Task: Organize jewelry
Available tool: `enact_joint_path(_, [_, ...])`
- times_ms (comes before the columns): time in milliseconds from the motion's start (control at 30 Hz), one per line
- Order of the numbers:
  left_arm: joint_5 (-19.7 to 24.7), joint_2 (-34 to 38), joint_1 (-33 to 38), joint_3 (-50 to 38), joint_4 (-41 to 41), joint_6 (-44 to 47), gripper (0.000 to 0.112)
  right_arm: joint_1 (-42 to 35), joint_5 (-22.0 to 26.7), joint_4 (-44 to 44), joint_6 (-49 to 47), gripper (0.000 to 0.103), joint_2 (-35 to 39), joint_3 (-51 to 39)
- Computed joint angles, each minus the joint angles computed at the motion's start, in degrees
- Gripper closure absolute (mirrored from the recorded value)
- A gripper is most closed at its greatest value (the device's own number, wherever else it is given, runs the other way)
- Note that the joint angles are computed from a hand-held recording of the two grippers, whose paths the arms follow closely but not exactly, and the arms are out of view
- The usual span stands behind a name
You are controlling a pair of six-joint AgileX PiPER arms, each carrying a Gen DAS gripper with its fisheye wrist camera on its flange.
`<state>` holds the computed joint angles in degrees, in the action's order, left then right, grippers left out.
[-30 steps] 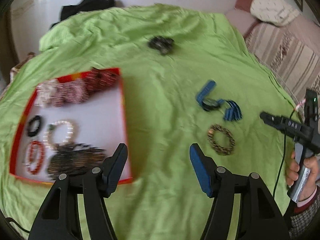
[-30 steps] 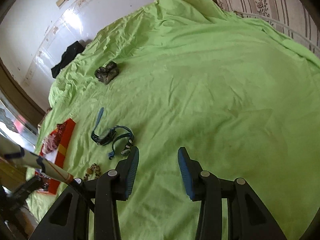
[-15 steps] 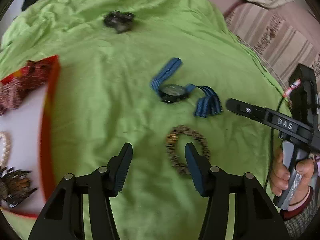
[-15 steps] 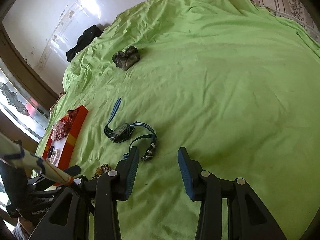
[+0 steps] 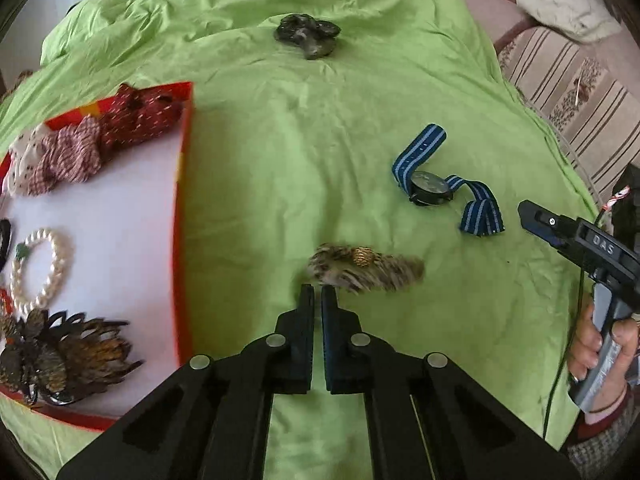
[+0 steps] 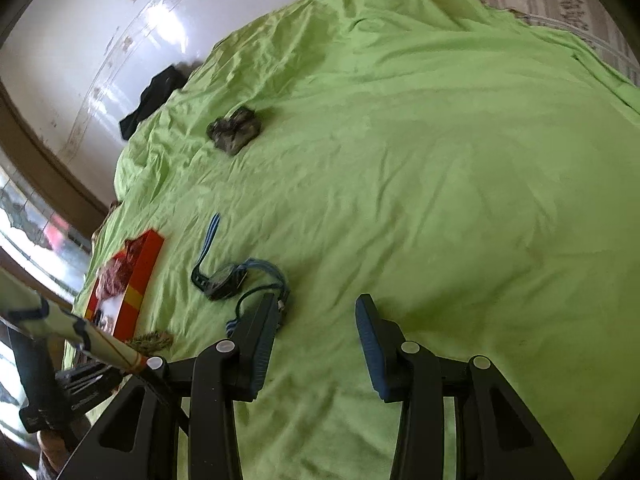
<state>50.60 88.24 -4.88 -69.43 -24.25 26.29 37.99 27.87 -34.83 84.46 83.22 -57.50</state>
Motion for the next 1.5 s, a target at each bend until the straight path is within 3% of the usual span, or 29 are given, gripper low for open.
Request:
enact_joint_path(100, [0.0,-0.8,0.5,1.0,-0.9,2.1,0.109,0.0,-1.1,-1.1,0.9,0.059,-0.4,0.2])
enact_joint_path(200, [-1.2,-1.6,0.1,2.6,-1.3,2.8,0.109,0.2,-2.7,5.9,-9.5,0.056,2.7,-3.0])
enact_joint_path(300, [-1.7,-2.0,-0.5,3.4,-1.4,2.3,0.109,1.5,1.8,7.3,-15.3,0.054,8.4,-9.4])
enact_joint_path(333, [-1.7,-2.1,-0.7,3.3,-1.2,2.1,0.109,1.4,3.7,8.8,-17.7,0.063,10.0,-11.6])
enact_joint_path(367, [-1.6,-2.5,-0.7,3.4,-1.2,2.2,0.108,1.5,5.3,8.9,-17.8,0.092,10.7,-12.5])
enact_joint_path(567, [-0.3,-3.5,2.3,2.4,-3.6,3.3,0.094,0.4,14.8,0.1,-5.2,0.092,6.2,-9.8])
enact_joint_path(733, [2.8,-3.2,6.6,0.2,-7.8,5.6,0.092,-4.3,11.2,0.3,1.5,0.086,-1.5,-1.8])
enact_joint_path(900, [5.1,-3.1,10.5,-1.5,-10.4,6.9,0.088,-1.4,20.1,-11.2,16.0,0.085,-7.5,1.8])
enact_joint_path(967, [5.9,-2.9,12.0,-2.1,-11.2,7.4,0.087,-1.6,21.1,-12.7,17.8,0.085,-8.7,2.5])
enact_joint_path(1133, [7.2,-2.7,14.0,-2.7,-12.2,7.8,0.085,-1.7,18.7,-11.9,15.1,0.085,-8.2,2.2])
enact_joint_path(1333, [5.4,-3.7,10.4,-0.9,-9.6,6.6,0.082,2.2,20.9,-14.8,14.2,0.071,-5.5,-0.1])
enact_joint_path(1500, [0.2,-4.3,2.9,1.5,-1.4,0.6,0.073,2.5,12.4,-14.0,11.2,0.065,-4.4,0.2])
